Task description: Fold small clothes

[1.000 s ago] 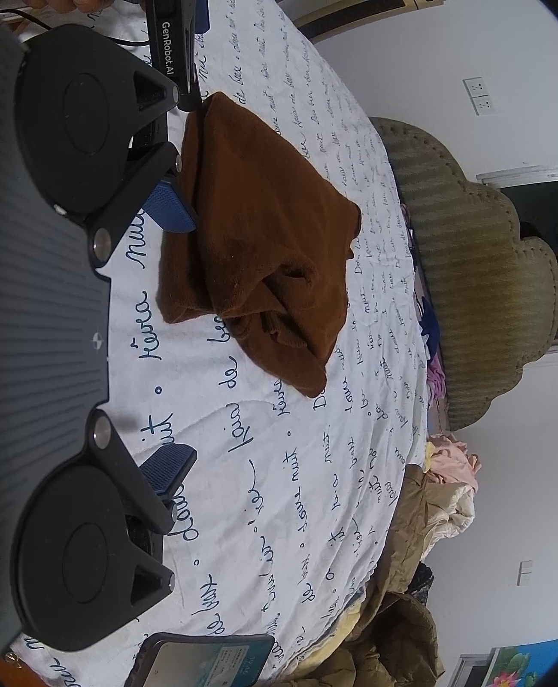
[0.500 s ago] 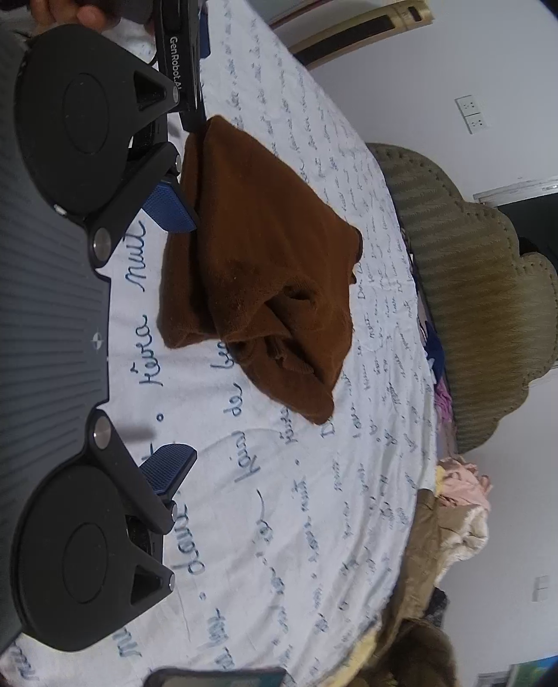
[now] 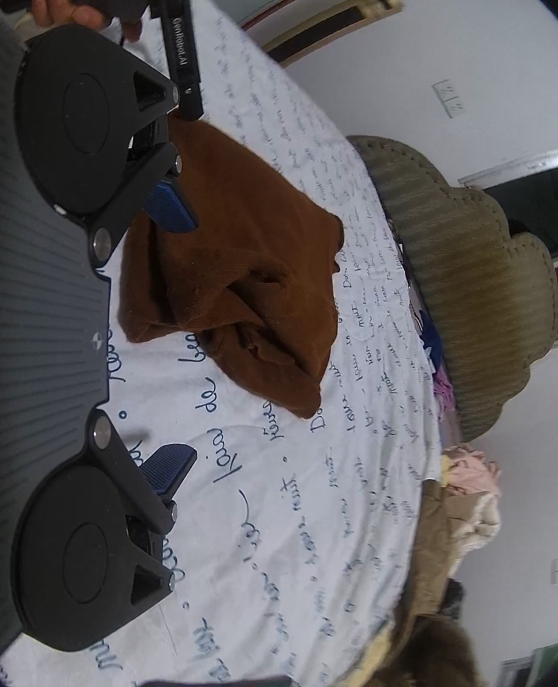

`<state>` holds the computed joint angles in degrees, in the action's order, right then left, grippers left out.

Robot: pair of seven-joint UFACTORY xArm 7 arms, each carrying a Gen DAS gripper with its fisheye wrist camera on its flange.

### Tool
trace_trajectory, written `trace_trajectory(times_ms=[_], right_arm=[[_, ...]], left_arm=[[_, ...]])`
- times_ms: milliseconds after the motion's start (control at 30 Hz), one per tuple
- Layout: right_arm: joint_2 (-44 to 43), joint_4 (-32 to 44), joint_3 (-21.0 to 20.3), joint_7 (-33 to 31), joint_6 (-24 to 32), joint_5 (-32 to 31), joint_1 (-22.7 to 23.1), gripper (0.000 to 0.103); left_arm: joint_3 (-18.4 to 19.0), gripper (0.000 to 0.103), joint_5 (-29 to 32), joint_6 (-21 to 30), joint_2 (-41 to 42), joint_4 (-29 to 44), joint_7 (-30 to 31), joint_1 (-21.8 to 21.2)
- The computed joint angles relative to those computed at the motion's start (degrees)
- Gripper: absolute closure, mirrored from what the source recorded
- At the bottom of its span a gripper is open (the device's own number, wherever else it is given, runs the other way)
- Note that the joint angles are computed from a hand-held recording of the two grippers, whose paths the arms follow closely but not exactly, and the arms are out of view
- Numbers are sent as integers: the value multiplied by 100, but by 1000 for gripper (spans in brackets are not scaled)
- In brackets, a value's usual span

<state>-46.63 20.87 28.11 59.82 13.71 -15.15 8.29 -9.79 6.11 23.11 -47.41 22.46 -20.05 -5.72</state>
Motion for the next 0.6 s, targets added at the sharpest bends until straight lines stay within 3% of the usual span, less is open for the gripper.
trace_trajectory(times_ms=[367,600], right_arm=[[62,368,472,507,983,-150,362,0],[146,468,521,730,1032,-332,616,0]], left_arm=[[-115,0,49,541,-686,-341,3,-196],[-169,0,100,820,-1087,-510,13,-284]])
